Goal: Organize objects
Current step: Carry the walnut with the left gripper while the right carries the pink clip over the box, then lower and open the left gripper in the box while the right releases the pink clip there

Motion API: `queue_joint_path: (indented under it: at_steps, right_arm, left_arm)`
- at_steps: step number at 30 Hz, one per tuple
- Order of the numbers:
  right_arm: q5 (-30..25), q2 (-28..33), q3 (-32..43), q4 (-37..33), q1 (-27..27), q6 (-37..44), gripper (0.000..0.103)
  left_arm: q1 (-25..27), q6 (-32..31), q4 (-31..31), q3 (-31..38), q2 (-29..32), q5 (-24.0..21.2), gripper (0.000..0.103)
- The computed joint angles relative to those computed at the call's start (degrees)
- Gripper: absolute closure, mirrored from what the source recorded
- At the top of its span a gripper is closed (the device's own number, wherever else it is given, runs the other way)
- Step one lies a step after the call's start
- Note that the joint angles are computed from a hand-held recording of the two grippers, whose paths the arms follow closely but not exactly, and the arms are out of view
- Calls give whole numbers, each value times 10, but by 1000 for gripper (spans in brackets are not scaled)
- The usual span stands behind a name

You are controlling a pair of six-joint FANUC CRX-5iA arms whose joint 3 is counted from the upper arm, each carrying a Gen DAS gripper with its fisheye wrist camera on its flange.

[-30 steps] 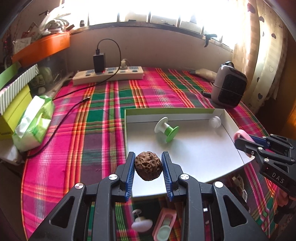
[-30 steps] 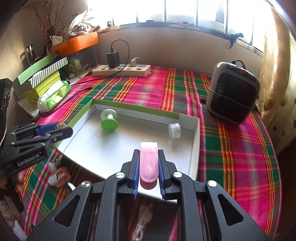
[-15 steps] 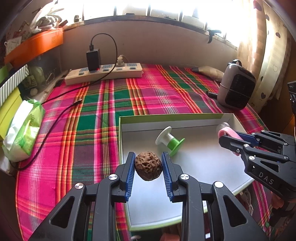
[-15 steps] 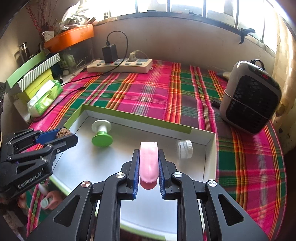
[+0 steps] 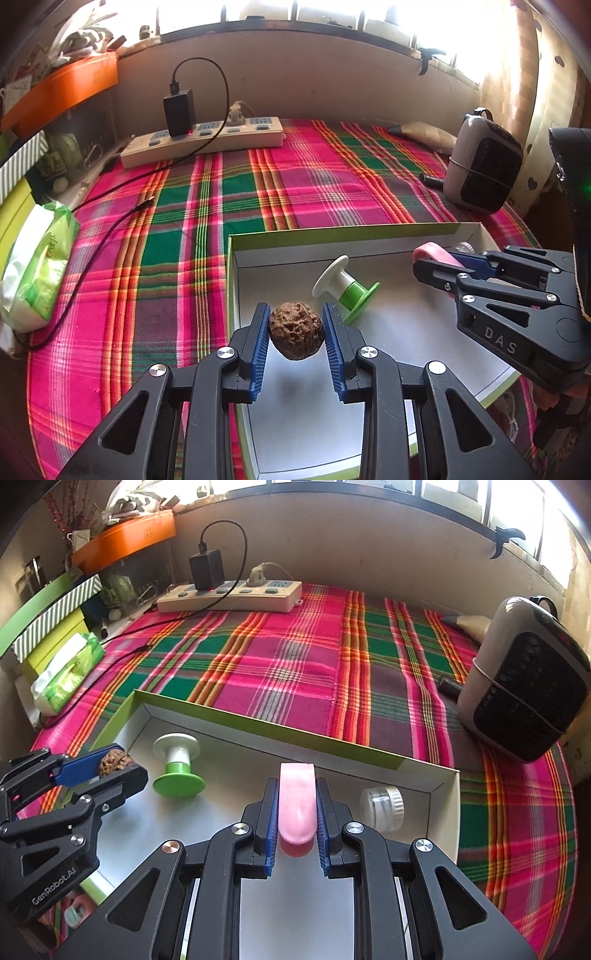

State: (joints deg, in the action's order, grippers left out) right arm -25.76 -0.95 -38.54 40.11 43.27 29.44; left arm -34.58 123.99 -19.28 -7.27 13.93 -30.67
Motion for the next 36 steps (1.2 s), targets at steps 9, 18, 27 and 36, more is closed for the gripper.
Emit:
queue_joint_path:
  at_steps: [9,18,27,36]
  right_arm:
    - [-3,16,8,-1,-1,3,84]
    - [-10,18,12,-1,-1,2,84]
    - [-6,21,11,5,-3,-2,84]
    - [-8,21,10,11,0,-13,84]
  left_arm:
    - [-8,2,-12,11,10,-6,76]
    - [-11,-4,-12,15,16,-7,76]
    - [-14,3,-21,20,19,-12,76]
    - [-13,1,-18,19,19,-12,76]
